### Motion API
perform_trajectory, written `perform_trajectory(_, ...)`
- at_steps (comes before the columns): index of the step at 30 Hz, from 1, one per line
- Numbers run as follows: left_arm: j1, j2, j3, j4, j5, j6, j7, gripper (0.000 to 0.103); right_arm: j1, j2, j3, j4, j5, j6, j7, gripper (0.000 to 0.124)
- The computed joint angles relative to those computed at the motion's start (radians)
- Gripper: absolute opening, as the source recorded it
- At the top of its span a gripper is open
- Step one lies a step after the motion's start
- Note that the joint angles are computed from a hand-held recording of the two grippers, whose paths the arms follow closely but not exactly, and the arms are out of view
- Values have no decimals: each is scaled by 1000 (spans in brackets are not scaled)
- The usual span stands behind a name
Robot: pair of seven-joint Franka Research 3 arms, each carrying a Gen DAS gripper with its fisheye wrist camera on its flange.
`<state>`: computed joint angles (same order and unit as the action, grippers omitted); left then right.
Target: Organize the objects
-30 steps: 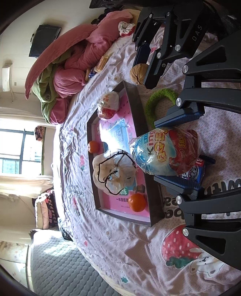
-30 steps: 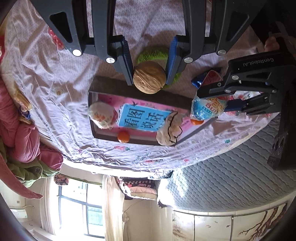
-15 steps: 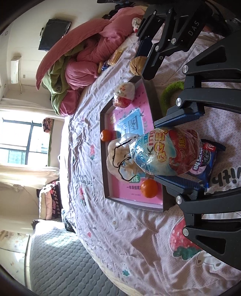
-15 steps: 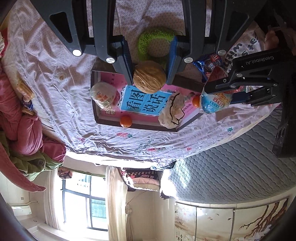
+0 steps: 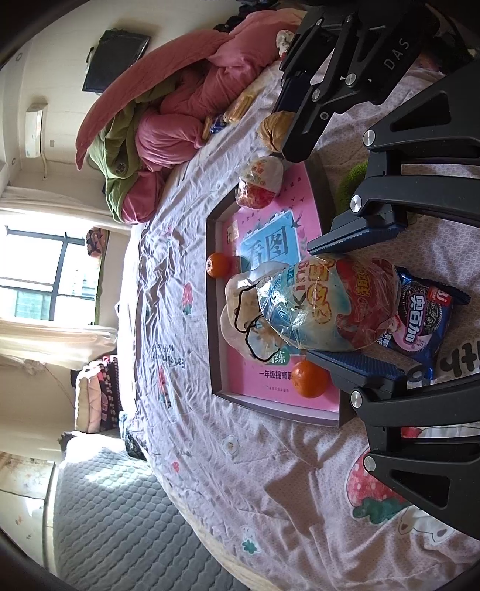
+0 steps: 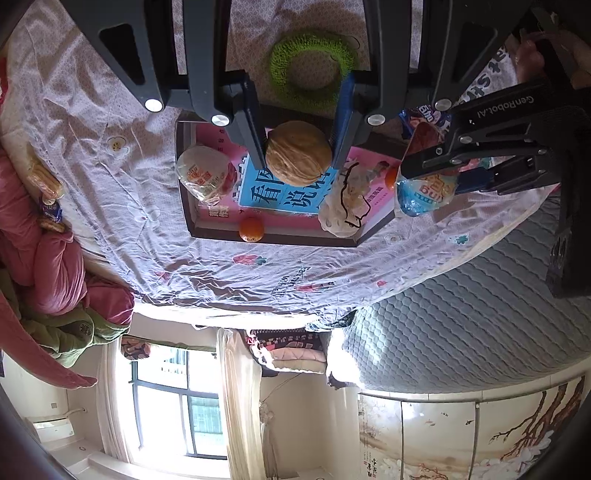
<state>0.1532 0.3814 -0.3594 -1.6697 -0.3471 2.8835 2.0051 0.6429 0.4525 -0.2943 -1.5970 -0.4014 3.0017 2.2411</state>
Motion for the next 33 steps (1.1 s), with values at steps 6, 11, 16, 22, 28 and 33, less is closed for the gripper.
perform_trajectory(6, -29, 27, 29, 34, 48, 0, -53, 52, -4, 28, 1, 39, 19, -6, 0, 35)
perform_trajectory(11, -52, 53, 58, 64, 121, 2, -122, 52, 2, 54, -14, 78, 26, -16, 11, 35)
perform_trajectory(16, -60, 78, 68, 98, 176, -4, -177, 52, -7, 79, -14, 115, 39, -30, 8, 35)
perform_trajectory(22, -44, 104, 51, 129, 195, -10, -216, 52, 4, 95, -42, 138, 22, -40, 42, 35)
perform_trajectory(28, -53, 128, 53, 158, 219, -9, -244, 52, 1, 110, -51, 160, 9, -54, 64, 35)
perform_trajectory(33, -62, 147, 56, 183, 237, -16, -266, 52, -12, 117, -42, 172, -3, -67, 67, 35)
